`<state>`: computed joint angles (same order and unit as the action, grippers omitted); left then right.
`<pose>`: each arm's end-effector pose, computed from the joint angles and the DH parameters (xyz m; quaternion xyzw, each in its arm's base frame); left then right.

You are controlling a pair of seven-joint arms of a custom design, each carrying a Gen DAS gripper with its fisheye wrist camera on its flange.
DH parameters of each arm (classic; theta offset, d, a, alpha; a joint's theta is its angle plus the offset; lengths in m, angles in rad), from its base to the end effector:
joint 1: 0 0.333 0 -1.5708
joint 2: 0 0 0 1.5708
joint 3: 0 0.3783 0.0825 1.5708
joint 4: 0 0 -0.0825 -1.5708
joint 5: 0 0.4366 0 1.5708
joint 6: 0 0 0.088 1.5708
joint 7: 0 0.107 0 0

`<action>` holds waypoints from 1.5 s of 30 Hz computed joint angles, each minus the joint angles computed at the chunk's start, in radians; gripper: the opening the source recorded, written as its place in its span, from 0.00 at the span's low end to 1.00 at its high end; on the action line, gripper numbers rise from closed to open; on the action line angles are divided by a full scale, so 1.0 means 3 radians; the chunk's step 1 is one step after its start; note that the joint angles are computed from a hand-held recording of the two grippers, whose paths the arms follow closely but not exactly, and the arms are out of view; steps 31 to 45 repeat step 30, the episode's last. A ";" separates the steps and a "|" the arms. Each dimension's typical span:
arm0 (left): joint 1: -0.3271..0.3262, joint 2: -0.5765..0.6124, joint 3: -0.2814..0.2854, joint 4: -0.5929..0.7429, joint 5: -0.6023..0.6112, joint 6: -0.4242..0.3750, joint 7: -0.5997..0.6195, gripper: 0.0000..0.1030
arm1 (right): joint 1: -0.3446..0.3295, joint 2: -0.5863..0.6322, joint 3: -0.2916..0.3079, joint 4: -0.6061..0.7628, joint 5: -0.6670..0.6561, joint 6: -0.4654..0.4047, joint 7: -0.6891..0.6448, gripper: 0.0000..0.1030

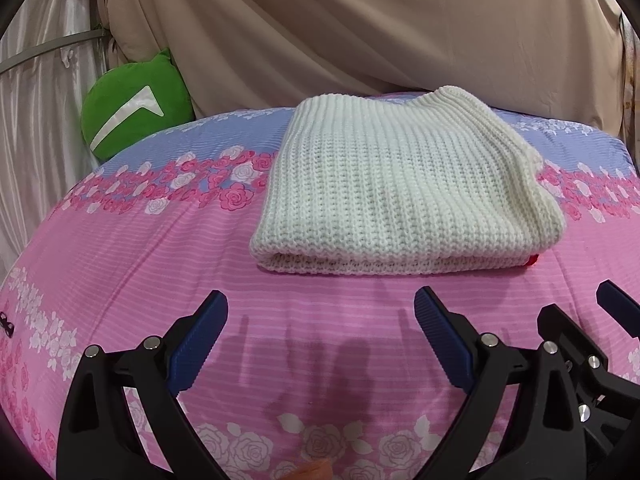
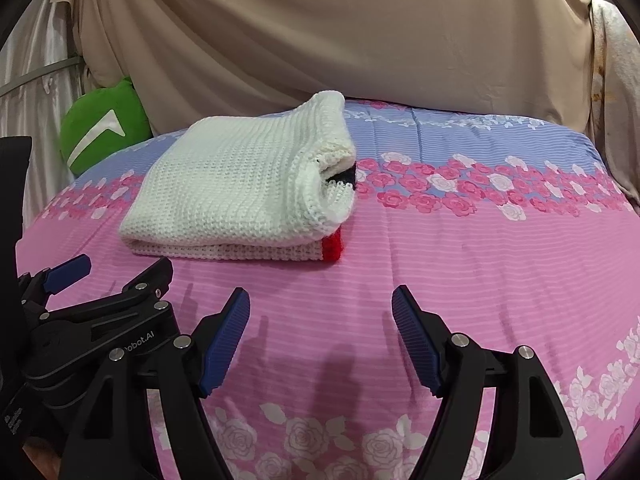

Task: Fold small clothes

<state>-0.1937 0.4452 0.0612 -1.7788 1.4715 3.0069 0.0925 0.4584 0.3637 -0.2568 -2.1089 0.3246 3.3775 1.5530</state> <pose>0.7150 -0.1739 0.3718 -0.6088 0.6585 -0.2833 0.3398 0.6715 0.1163 0.3759 -0.6104 0.6566 -0.2839 0.3401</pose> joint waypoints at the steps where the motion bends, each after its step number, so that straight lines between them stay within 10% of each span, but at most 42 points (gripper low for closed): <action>1: 0.0009 0.0003 -0.0011 0.0000 -0.0035 -0.0002 0.0042 0.89 | 0.0094 0.0011 -0.0092 0.0007 0.0048 -0.0015 -0.0020 0.70; 20: -0.0104 0.0010 0.0101 -0.0010 -0.0163 -0.0021 0.0150 0.89 | 0.0845 0.0132 -0.0840 0.0033 0.0377 -0.0089 -0.0121 0.70; 45: -0.0001 -0.0007 -0.0021 -0.0005 0.0058 -0.0057 -0.0022 0.88 | 0.1033 0.0162 -0.1024 0.0027 0.0474 -0.0101 -0.0142 0.70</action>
